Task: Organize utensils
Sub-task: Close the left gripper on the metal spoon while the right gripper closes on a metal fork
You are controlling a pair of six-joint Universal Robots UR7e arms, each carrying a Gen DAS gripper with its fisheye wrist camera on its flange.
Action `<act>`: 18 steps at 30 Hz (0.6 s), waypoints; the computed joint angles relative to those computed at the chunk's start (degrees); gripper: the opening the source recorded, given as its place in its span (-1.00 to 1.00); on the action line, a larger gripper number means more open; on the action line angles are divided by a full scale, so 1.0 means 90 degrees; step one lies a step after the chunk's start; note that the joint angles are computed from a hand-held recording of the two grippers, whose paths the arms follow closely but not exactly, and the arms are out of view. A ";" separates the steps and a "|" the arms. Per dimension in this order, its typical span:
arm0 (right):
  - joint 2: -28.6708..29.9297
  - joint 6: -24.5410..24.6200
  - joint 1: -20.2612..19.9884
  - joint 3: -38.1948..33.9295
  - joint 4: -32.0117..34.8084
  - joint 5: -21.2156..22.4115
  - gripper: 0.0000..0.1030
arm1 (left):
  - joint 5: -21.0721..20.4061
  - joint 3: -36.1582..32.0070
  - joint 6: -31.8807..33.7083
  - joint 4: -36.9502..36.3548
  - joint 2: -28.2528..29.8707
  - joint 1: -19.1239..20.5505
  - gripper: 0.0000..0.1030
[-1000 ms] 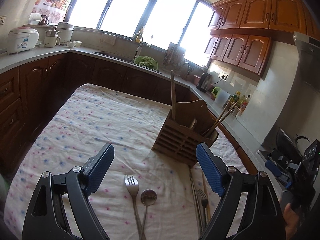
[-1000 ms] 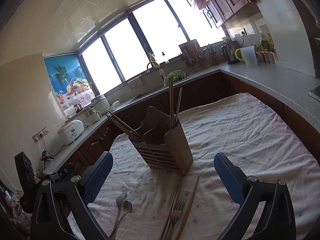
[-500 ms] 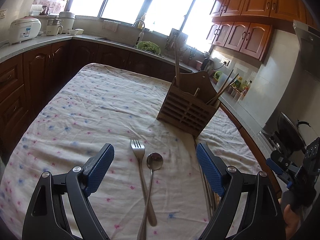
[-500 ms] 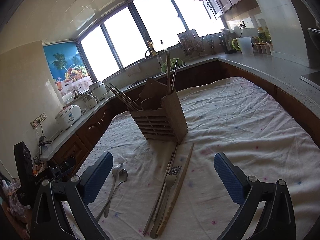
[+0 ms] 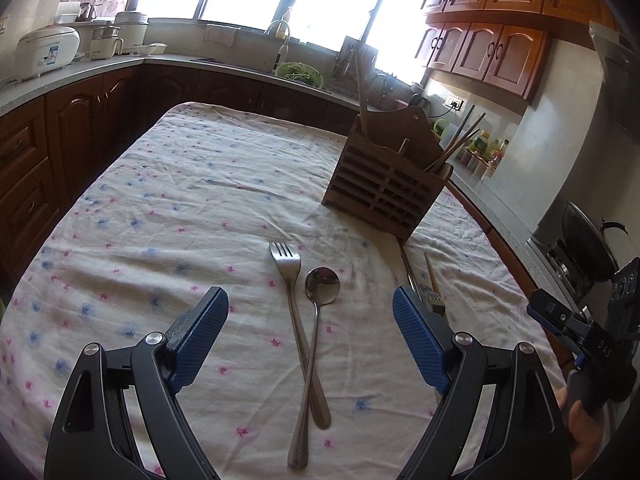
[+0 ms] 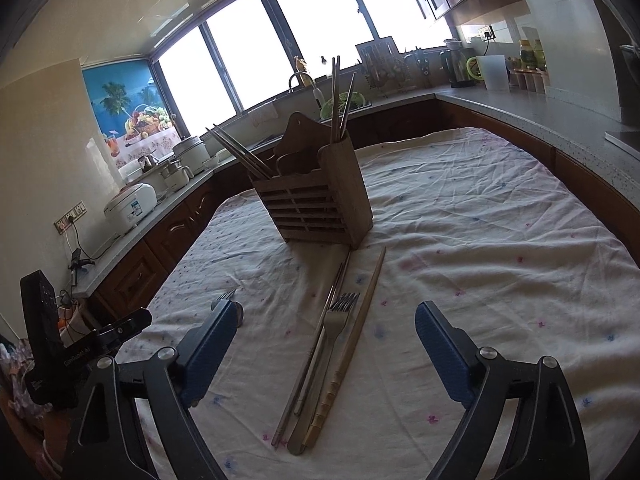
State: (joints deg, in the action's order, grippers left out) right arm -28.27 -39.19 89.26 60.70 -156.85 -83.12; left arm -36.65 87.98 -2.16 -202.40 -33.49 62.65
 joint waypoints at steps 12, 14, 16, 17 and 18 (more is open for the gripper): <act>0.0335 0.0030 0.0073 -0.0571 0.0711 -0.0331 0.14 | -0.0262 -0.0402 -0.0099 0.1277 0.0006 0.0166 0.36; 0.0425 0.0014 0.0101 -0.0727 0.0862 -0.0397 0.09 | -0.0303 -0.0549 -0.0027 0.1564 0.0033 0.0189 0.27; 0.0520 0.0024 0.0120 -0.0907 0.1051 -0.0435 0.03 | -0.0361 -0.0742 0.0028 0.1904 0.0083 0.0221 0.22; 0.0566 0.0026 0.0128 -0.0989 0.1134 -0.0464 -0.01 | -0.0383 -0.0836 0.0046 0.2082 0.0107 0.0239 0.19; 0.0613 0.0023 0.0137 -0.1068 0.1203 -0.0498 -0.02 | -0.0382 -0.0934 0.0063 0.2241 0.0140 0.0257 0.16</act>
State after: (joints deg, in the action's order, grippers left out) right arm -22.75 -38.99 90.50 51.08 -146.03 -87.60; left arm -40.09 79.57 -1.59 -182.23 -32.24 64.96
